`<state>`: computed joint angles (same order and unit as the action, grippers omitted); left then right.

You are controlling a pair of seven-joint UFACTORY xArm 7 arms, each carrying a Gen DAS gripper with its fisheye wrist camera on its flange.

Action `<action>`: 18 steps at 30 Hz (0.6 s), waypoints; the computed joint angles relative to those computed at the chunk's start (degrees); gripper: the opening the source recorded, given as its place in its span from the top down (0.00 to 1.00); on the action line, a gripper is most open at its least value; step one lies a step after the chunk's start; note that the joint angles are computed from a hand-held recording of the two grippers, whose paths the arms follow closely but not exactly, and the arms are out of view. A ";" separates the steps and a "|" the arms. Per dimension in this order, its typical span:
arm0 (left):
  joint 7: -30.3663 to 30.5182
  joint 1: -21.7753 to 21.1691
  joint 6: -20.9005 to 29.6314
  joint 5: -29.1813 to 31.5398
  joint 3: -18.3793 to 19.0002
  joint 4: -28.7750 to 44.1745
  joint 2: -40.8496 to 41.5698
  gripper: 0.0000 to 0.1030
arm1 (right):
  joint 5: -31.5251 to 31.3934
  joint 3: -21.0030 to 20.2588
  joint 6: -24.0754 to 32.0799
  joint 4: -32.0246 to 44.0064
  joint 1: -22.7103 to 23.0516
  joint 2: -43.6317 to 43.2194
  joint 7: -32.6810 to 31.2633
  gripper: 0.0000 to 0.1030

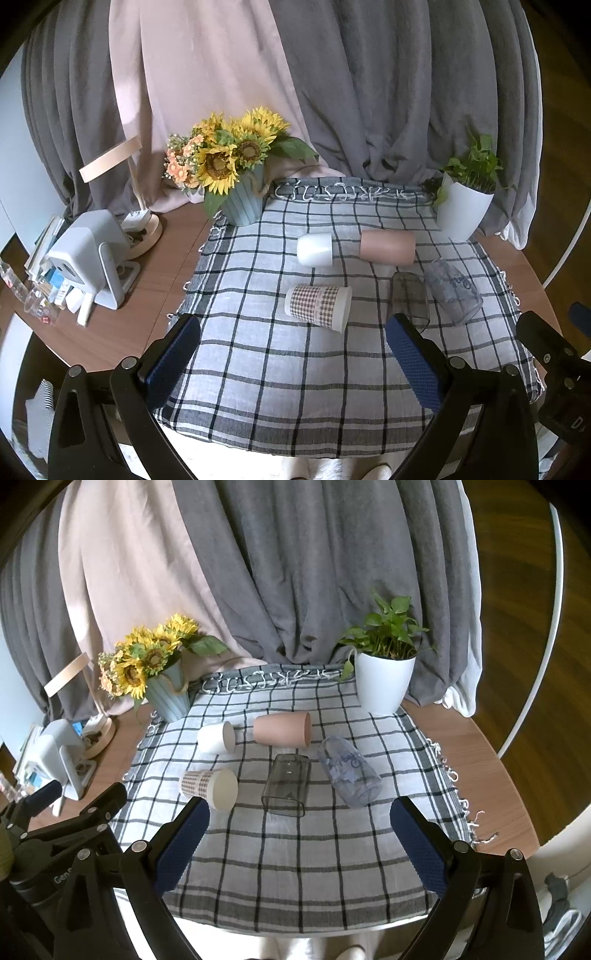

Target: Flip cup upside down

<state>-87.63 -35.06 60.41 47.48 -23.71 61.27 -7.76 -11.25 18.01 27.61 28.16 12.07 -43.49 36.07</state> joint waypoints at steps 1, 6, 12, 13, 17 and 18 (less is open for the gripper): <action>0.18 -0.01 -0.19 -0.14 0.07 -0.06 -0.01 0.00 | -0.01 -0.06 0.03 0.06 0.01 -0.01 -0.04 0.04; -0.62 0.10 -0.80 0.58 -0.06 -0.52 -0.34 0.00 | 0.04 -0.19 -0.32 -0.06 0.07 0.00 -0.12 0.04; -2.22 0.53 -1.81 2.00 -0.39 -1.39 -0.99 0.00 | -0.16 0.00 -0.42 -0.05 -0.02 -0.10 -0.13 0.03; -2.37 0.60 -1.69 2.48 -0.49 -1.36 -0.99 0.00 | -0.26 0.16 -0.35 -0.09 -0.08 -0.30 -0.04 0.04; -2.44 0.55 -0.59 4.90 -0.95 -0.89 -0.73 0.01 | -1.07 0.98 -0.77 -0.36 -0.73 -0.82 0.50 0.03; -2.33 0.48 -0.51 5.12 -0.94 -0.83 -0.72 0.01 | -1.29 1.11 -0.85 -0.27 -0.85 -0.76 0.52 0.04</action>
